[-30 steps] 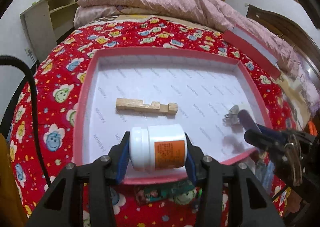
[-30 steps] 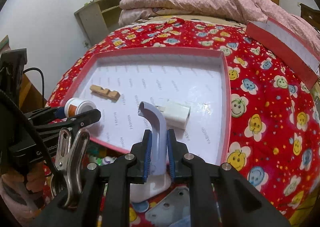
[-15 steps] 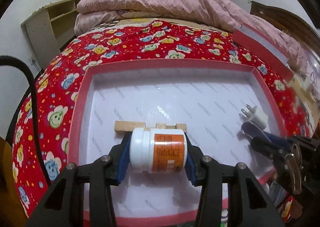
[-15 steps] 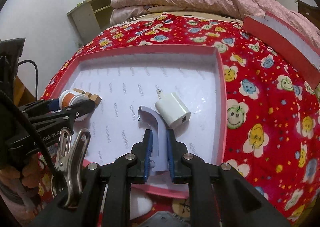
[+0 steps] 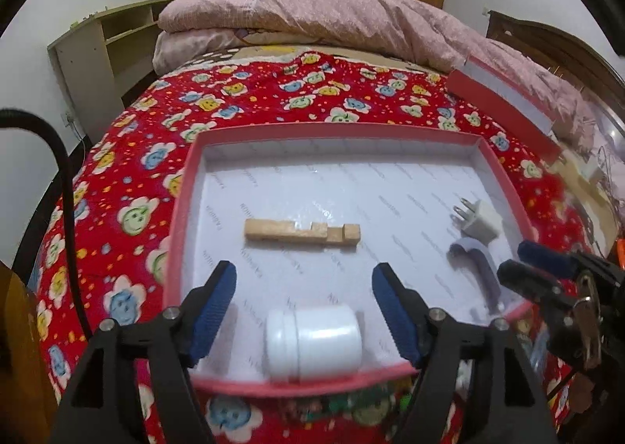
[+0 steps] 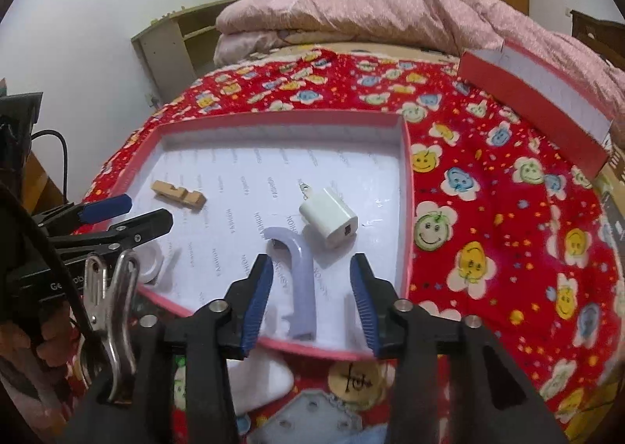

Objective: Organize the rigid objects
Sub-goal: 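Carry the pill bottle and lavender hook into the tray and open both tools, then withdraw both tools from the tray toward the teal tube and blue tape dispenser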

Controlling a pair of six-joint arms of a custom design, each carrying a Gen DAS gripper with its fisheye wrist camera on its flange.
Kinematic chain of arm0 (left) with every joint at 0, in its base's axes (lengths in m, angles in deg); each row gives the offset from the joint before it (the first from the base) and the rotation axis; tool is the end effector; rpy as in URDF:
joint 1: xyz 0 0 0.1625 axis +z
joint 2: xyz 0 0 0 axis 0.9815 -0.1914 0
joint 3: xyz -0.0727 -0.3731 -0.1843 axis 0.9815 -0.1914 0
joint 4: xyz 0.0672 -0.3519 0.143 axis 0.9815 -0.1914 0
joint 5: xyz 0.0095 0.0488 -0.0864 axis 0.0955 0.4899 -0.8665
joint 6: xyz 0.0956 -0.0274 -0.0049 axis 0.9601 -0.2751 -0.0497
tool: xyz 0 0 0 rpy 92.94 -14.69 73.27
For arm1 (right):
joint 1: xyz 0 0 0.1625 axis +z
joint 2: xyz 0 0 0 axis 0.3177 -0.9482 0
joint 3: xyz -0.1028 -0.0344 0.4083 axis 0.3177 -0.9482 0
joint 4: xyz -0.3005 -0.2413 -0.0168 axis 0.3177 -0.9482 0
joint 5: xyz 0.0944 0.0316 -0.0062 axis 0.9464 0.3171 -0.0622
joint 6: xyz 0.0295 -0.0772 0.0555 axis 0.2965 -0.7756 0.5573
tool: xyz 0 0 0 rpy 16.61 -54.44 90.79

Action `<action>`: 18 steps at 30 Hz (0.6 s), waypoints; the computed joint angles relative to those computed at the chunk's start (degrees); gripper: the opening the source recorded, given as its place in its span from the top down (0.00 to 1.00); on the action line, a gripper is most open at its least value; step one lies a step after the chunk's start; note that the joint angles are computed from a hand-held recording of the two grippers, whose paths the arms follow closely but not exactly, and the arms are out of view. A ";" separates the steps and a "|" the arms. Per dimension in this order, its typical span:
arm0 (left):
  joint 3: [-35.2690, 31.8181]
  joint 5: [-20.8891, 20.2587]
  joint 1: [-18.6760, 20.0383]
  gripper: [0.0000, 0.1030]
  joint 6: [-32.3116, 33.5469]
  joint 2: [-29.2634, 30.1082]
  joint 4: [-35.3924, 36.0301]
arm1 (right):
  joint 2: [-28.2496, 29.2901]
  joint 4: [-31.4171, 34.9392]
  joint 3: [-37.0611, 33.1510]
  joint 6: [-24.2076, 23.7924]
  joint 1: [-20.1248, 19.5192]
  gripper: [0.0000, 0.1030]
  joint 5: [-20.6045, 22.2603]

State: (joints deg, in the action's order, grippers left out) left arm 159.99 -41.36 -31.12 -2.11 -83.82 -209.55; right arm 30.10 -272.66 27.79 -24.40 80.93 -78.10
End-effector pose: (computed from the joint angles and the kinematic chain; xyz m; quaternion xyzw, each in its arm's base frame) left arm -0.2122 -0.5537 0.1986 0.1386 0.8742 -0.3150 0.3425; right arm 0.1951 -0.5879 0.1357 0.2667 -0.8902 0.2815 0.2392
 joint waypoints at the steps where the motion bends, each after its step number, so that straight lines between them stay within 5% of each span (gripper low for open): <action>1: 0.70 0.14 -0.37 0.23 -0.17 -0.51 -0.20 | -0.69 -0.33 1.02 -0.22 0.06 0.58 0.41; 18: 12.60 -0.19 -5.69 0.21 -11.90 -7.97 1.37 | -8.11 -9.92 16.49 -1.96 -1.35 0.49 2.06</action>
